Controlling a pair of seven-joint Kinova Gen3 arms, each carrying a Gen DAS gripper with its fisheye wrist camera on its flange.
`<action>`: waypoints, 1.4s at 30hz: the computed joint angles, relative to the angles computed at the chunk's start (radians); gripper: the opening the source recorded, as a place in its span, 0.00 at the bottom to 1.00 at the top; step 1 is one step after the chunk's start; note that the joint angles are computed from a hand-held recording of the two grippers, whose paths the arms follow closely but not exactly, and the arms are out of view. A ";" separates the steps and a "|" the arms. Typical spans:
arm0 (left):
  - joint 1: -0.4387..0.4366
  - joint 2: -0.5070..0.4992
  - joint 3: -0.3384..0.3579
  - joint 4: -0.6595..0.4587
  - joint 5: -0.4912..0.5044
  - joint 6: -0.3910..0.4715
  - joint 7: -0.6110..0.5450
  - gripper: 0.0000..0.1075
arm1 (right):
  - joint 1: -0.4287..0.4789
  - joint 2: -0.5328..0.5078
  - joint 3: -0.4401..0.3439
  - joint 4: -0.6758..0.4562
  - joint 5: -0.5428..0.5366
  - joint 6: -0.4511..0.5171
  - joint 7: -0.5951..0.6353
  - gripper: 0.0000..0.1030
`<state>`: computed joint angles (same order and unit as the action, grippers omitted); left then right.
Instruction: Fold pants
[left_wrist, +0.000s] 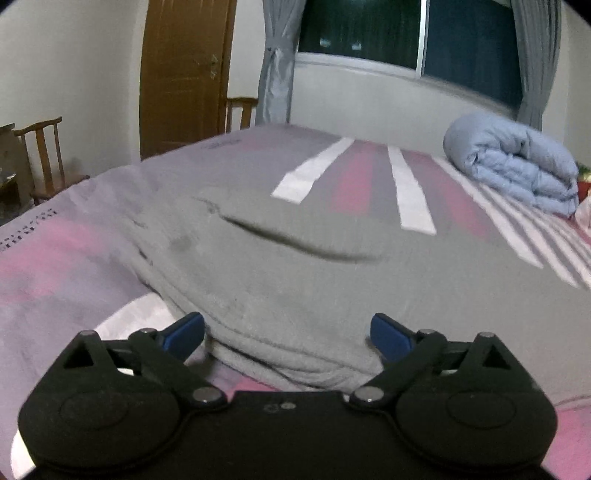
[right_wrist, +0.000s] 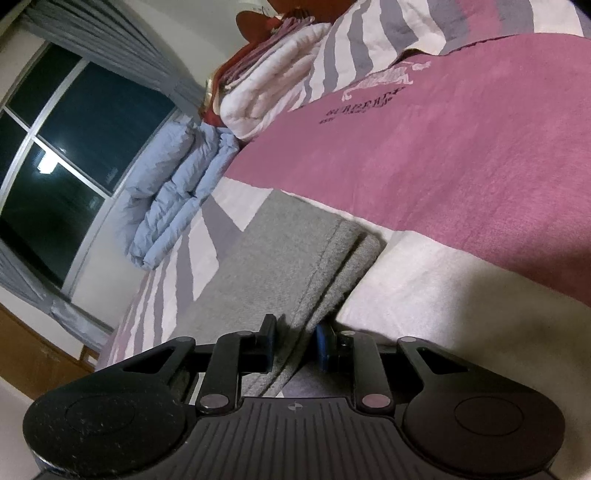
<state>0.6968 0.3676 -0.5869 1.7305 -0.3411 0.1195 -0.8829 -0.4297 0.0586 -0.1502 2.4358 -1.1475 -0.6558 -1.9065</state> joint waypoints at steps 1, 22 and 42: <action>0.016 -0.006 -0.016 0.011 0.007 -0.023 -0.004 0.84 | 0.004 0.006 -0.016 0.007 0.007 -0.023 -0.013 0.21; 0.019 0.086 0.031 -0.106 0.055 0.091 -0.107 0.90 | 0.221 0.007 -0.154 0.070 0.246 -0.055 -0.393 0.22; 0.265 0.066 -0.336 0.057 -0.058 -0.093 0.238 0.90 | -0.182 0.008 0.222 -0.098 0.007 0.042 0.042 0.14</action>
<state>0.9620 0.4331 -0.9228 1.7880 -0.3990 0.0262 -0.6448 -0.6117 0.0665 0.0718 2.3383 -1.1409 -0.6135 -1.8649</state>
